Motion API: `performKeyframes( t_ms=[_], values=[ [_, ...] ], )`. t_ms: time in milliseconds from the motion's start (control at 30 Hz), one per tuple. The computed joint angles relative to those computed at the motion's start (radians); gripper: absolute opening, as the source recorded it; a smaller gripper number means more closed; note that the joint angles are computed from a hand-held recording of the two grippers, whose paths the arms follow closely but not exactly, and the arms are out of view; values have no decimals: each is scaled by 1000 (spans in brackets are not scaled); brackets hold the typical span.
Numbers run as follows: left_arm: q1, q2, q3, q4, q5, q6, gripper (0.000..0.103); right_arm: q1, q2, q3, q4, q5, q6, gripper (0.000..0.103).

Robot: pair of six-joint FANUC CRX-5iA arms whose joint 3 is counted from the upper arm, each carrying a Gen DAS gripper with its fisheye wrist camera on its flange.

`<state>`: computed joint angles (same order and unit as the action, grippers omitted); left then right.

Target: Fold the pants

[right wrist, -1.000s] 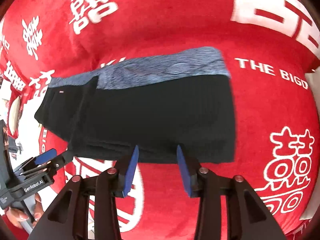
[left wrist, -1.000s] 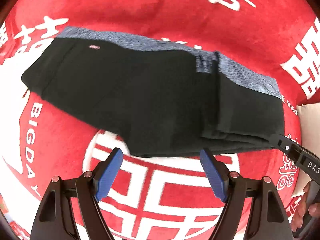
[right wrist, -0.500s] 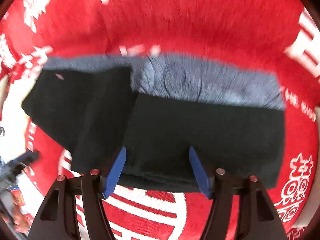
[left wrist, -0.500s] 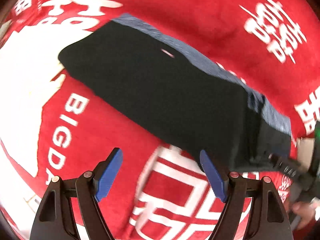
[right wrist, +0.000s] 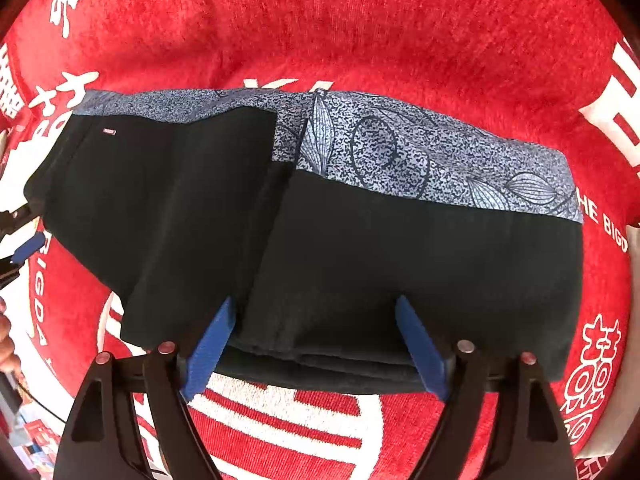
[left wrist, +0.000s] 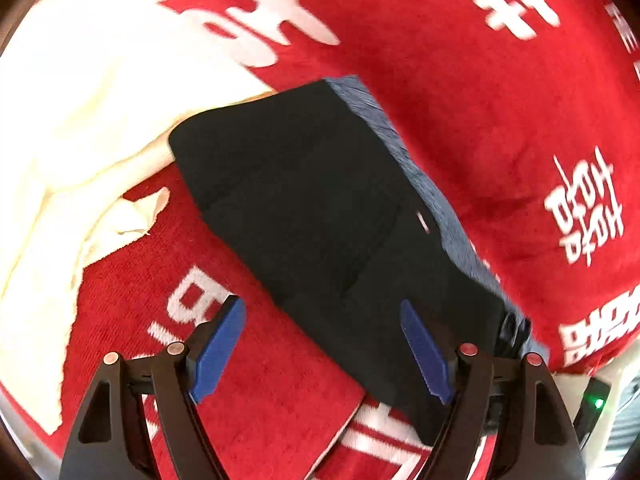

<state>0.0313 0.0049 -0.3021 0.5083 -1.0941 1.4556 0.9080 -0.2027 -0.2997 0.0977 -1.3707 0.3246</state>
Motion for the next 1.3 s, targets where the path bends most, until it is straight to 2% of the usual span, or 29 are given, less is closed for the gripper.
performKeyframes(
  t_ms=[233,300,500,633,700,767,833,900,933,967,1067,1133,1300],
  values=[
    [32,7,-121,233,97,-148,81,-2,11,10,-3,-12,10,85],
    [31,7,-153,302,115,-197,90,-3,19,14,-3,-10,9,85],
    [8,6,-182,369,170,-229,92,-4,27,19,-3,-12,8,85],
    [-36,4,-184,453,213,-272,92,-4,24,18,-3,-12,10,85],
    [-53,18,-156,404,223,-244,92,-6,28,21,-4,-13,14,85],
    [-56,56,-96,286,196,-139,92,-12,33,28,-9,-17,25,85],
    [-56,74,-76,247,185,-86,89,-20,38,35,-17,-20,39,85],
    [-69,82,-11,118,166,7,71,-32,40,46,-26,-26,59,85],
    [-78,92,34,29,142,67,49,-37,42,53,-27,-32,66,85],
    [-85,100,71,-46,118,113,34,-38,48,67,-21,-50,70,85],
    [-94,103,115,-110,81,127,27,-27,65,113,24,-96,77,85],
    [-150,100,183,-244,63,139,26,-44,67,156,19,-82,104,85],
    [-280,76,265,-486,76,132,25,-164,178,372,-123,-56,287,85]
  ],
)
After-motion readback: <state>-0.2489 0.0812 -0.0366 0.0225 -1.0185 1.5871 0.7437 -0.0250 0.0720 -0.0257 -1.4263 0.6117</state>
